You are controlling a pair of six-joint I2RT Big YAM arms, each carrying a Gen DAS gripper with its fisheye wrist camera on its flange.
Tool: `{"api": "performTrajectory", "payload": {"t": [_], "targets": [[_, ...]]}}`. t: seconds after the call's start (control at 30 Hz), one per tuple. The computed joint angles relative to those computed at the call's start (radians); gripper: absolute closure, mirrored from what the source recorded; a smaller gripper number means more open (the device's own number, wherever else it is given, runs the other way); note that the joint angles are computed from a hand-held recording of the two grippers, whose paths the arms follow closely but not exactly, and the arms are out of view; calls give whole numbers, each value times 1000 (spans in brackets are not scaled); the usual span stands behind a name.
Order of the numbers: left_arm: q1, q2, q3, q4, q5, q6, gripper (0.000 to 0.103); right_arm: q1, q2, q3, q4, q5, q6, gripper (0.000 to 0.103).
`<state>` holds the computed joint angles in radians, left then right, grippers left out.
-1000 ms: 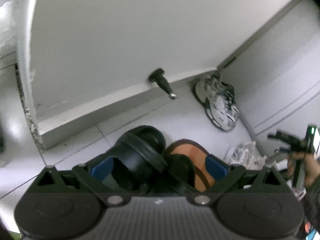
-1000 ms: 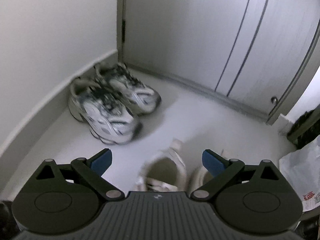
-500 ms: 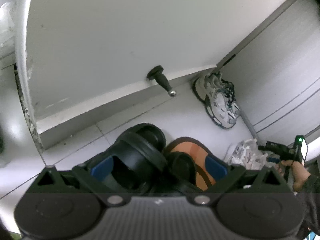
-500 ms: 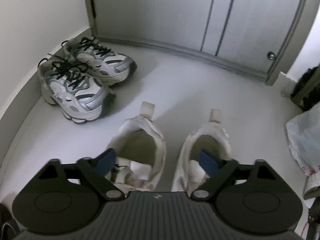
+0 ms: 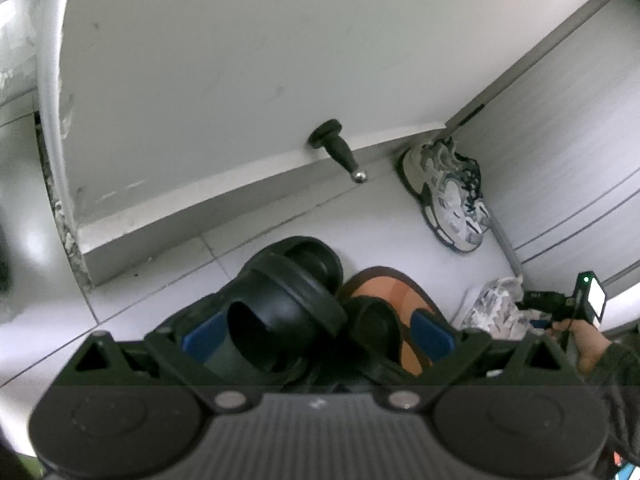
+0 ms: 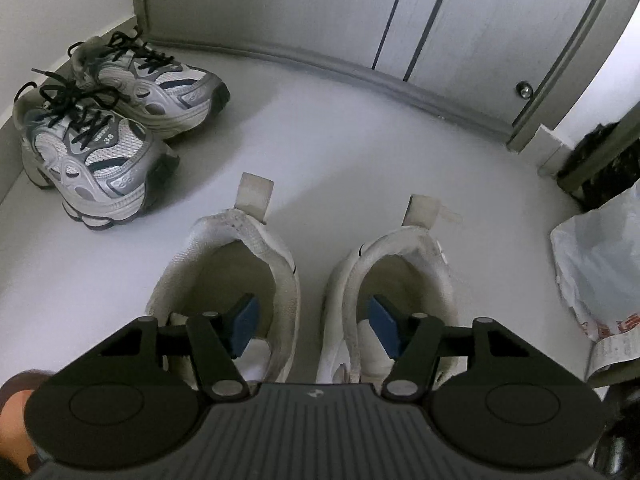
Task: Organize scattered shoes
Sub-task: 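Move the right tool down onto the white sneakers' heel collars, then close the right tool on both white sneakers' heel collars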
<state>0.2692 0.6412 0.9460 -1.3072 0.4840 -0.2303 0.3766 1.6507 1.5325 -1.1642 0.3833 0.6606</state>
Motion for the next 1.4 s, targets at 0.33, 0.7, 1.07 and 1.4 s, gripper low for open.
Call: {"api": "performTrajectory", "payload": {"t": [0.33,0.7,1.07,1.4], "targets": [[-21,12,-5,-6,-15,-7,3,-23,36,13,-43,-56,-40,65],[-22,19,-5,-23,11,3,3,10,-5,-15,-34,1,-100,77],[-16,13,-4,-34,35,18,3,87,-41,-3,67,107,-247,77],[-4,2,-3,-33,37,19,3,172,35,125,103,155,-405,78]]}}
